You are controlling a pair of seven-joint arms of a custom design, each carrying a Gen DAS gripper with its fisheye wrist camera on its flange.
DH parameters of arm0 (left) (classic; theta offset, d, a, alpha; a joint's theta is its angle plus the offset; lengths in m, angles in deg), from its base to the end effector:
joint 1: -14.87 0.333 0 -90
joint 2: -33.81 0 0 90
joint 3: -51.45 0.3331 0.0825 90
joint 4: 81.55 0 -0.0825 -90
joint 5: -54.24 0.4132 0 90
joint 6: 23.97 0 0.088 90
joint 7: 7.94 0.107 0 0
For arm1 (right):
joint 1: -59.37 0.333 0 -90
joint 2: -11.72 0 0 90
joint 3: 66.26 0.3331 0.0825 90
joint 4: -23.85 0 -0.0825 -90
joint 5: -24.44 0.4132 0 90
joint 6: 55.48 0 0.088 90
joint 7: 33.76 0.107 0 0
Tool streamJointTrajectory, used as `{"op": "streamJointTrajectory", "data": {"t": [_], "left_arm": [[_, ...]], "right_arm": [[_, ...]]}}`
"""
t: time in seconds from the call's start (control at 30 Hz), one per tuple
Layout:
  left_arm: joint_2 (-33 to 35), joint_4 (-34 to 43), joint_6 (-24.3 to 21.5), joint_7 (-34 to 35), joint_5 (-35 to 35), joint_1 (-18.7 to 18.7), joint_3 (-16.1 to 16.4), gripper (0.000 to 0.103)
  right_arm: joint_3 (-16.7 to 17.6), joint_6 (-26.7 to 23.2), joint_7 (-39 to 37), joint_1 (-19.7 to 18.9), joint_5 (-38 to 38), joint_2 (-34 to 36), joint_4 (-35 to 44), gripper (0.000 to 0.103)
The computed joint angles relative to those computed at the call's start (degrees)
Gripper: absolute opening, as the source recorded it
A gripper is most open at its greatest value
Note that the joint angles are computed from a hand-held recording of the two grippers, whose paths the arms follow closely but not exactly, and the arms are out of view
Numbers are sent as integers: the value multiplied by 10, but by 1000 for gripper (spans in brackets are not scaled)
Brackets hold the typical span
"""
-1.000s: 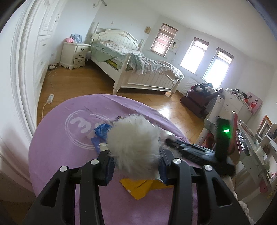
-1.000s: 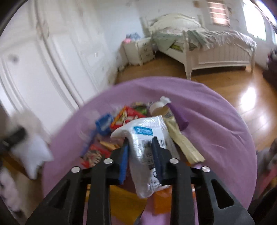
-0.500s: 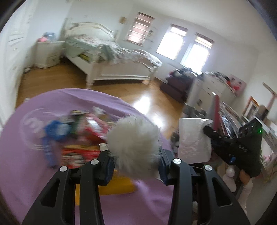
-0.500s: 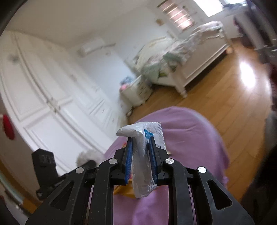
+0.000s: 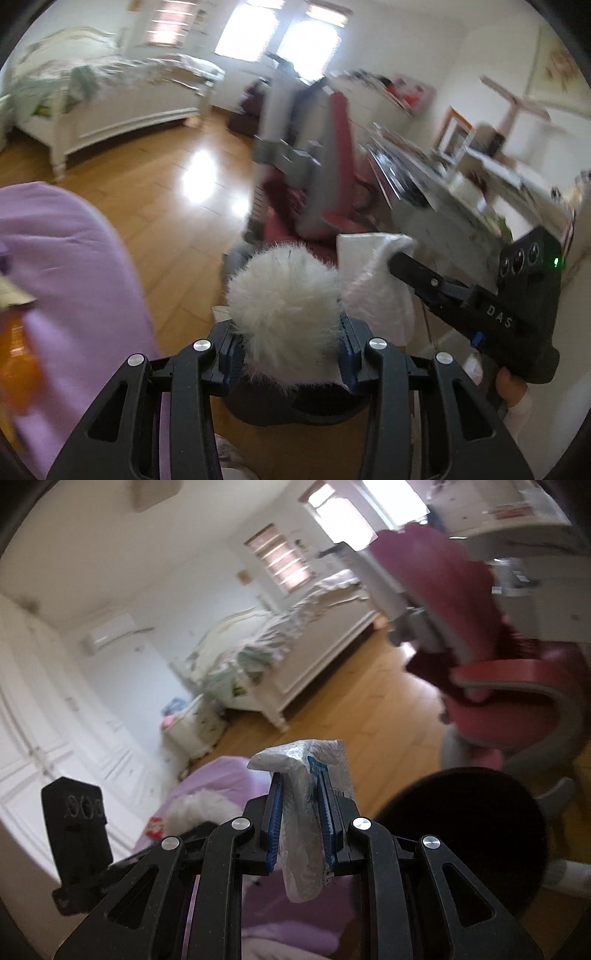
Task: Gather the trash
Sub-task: 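Drop the pom-pom into the bin with the left tool while the right tool drops the wrapper, then grasp the blue packet with the left tool while the right tool grasps the red milk box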
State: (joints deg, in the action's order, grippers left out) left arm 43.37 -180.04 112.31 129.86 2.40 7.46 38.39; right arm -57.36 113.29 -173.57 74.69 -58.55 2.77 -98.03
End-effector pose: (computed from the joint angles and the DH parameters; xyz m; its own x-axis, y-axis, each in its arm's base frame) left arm 0.6411 -0.2370 0.5523 -0.6859 -0.6233 0.3756 -0.6504 0.2936 -0.7005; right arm 0.4809 0.2921 0.5470 -0.1088 -0.7932 -0.5992 -0.4257 0.5819 -0.6930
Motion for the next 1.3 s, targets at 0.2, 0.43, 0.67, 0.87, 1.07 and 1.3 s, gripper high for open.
{"op": "streamJointTrajectory", "data": {"t": [0.2, 0.43, 0.67, 0.87, 1.07, 1.3], "left_arm": [[31, 16, -9, -31, 56, -30, -13, 41], [43, 21, 31, -71, 143, -60, -14, 84], [-8, -25, 76, -40, 110, -48, -14, 97], [-60, -66, 90, -14, 58, -26, 4, 97], [-103, -106, 114, -1, 4, 7, 40, 97], [-101, -111, 131, -38, -8, 71, 87, 97]], "right_arm": [[-4, -9, 11, -14, 22, -41, -68, 20], [8, -38, -13, -30, 87, -69, -119, 71], [18, -40, 2, -36, 95, -67, -118, 82], [23, -41, -72, -10, 129, -18, -55, 86], [14, -35, -220, 40, 219, 70, 45, 86], [35, -78, -540, 103, 401, 241, 270, 86]]}}
